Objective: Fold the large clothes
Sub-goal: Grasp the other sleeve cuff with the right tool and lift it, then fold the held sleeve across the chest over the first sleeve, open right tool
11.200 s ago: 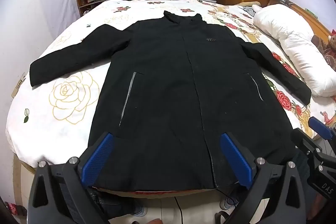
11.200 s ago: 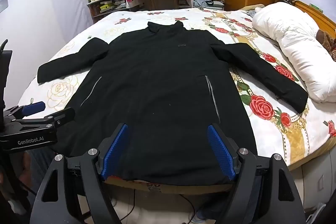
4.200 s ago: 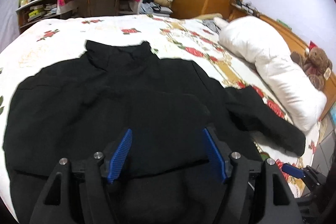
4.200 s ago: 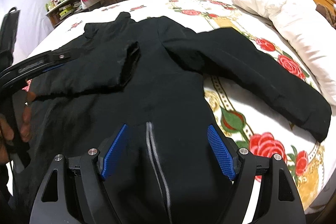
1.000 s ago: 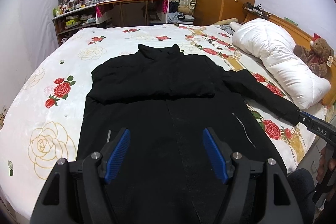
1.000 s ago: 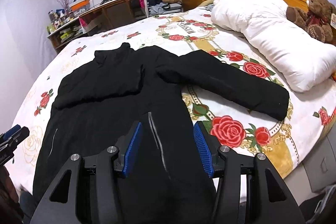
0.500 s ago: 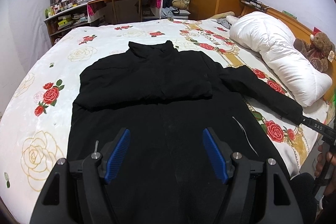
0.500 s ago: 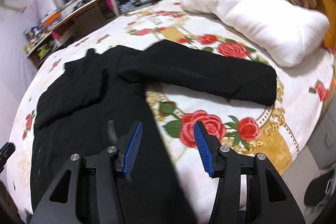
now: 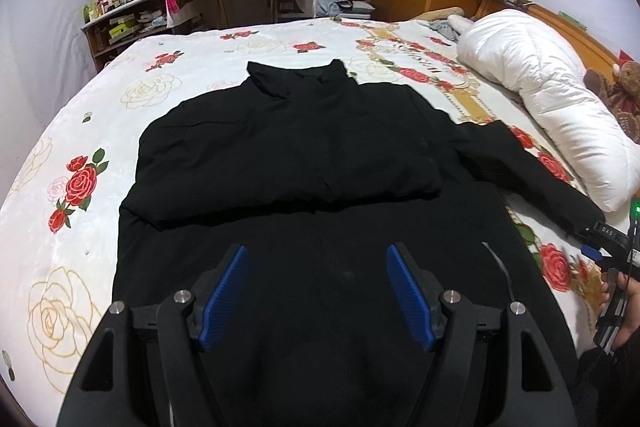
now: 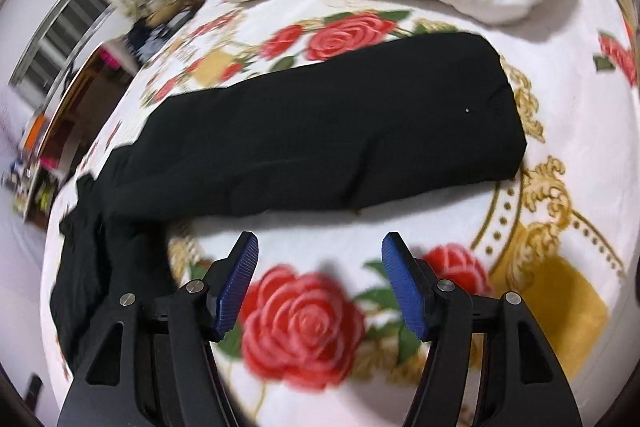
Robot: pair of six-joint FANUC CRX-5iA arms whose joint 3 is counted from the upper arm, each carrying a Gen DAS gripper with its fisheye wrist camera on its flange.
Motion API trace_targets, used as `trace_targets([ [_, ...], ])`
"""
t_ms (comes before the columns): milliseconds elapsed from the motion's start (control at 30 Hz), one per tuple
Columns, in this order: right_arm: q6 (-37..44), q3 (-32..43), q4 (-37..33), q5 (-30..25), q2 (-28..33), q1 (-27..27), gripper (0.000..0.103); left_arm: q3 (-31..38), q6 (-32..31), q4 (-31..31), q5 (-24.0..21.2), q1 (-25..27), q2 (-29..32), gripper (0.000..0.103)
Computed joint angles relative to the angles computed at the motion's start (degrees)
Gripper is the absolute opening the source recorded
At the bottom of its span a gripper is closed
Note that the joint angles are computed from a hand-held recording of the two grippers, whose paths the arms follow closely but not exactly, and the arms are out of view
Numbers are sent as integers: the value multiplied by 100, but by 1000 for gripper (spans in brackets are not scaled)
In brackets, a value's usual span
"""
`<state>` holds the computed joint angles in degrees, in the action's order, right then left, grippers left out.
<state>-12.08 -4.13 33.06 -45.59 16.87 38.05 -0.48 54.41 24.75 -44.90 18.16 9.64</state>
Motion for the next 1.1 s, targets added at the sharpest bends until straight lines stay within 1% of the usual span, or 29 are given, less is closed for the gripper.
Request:
trace_targets([
  [133,-507,-156,95,290,72,-225,65,300,160,-162,-13,12,324,73],
  [267,-1106,-298,515,533,155,-419,65,589,428,-371,-53,-6,640,73],
  [333,-1194,-185,581,447,262,-491,66,687,572,-445,-96,-7,756,73],
  [400,-1105,9,497,261,378,-526,66,734,655,-477,-125,-2,829,73],
  [433,-1045,153,435,95,446,-527,61,739,672,-479,-142,3,848,73],
  [467,-1012,302,421,-83,514,-528,53,750,671,-468,-159,10,865,73],
  [500,-935,403,397,-123,555,-542,33,740,649,-434,-167,24,868,73],
  [533,-847,480,379,-130,577,-554,21,729,621,-396,-166,41,867,73],
  [600,-587,705,431,-332,636,-524,14,669,561,-313,-134,82,823,73],
  [733,-313,989,779,-513,601,-399,13,536,429,-88,-80,205,705,73],
  [900,178,1524,1278,-489,603,-218,13,328,218,236,-21,387,511,73],
  [967,508,1879,1400,-445,681,-130,13,229,109,395,8,477,431,73],
  [1067,1194,2598,1387,-423,932,27,13,124,12,565,18,622,345,73],
  [1100,1582,3040,1329,-460,1116,114,13,89,-31,624,21,678,320,73],
])
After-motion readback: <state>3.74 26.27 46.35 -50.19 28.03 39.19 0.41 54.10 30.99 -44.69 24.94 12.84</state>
